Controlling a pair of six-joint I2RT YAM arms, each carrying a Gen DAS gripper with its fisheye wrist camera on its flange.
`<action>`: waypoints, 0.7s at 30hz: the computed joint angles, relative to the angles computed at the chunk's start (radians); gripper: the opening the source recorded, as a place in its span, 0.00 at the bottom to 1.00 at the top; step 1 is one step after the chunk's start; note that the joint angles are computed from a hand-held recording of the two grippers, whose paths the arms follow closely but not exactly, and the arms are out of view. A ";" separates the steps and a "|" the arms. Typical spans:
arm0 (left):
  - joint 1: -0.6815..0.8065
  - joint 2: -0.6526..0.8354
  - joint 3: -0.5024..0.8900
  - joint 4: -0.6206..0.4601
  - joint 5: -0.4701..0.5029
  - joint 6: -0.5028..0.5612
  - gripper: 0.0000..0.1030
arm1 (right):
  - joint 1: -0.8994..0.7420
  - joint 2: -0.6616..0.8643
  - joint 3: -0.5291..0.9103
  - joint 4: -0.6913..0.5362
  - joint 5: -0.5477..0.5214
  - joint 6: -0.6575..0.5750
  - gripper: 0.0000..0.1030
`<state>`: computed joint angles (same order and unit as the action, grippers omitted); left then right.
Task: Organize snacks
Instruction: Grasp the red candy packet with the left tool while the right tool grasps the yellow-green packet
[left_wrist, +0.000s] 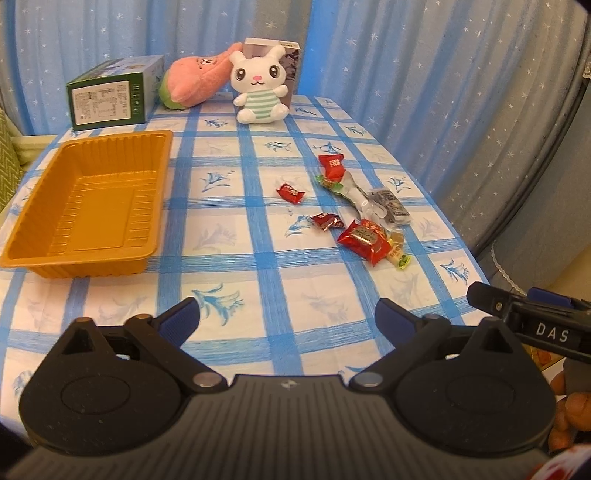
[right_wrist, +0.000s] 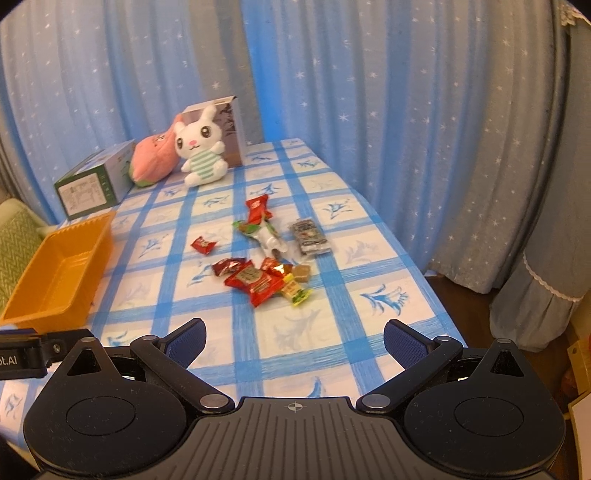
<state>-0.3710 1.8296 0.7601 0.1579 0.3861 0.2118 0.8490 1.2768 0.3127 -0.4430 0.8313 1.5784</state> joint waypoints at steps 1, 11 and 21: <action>-0.012 0.016 0.011 0.005 -0.006 -0.007 0.94 | -0.019 -0.004 -0.014 0.031 -0.001 -0.023 0.99; -0.097 0.197 0.162 0.047 -0.053 -0.077 0.84 | -0.402 0.084 -0.182 0.633 -0.182 -0.533 0.80; -0.104 0.364 0.336 0.005 -0.042 -0.106 0.64 | -0.749 0.551 -0.047 1.039 -0.479 -0.981 0.64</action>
<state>-0.4747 2.1934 1.0958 0.1631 0.3438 0.1060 0.0996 1.8278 0.2660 0.5955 0.3519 0.5977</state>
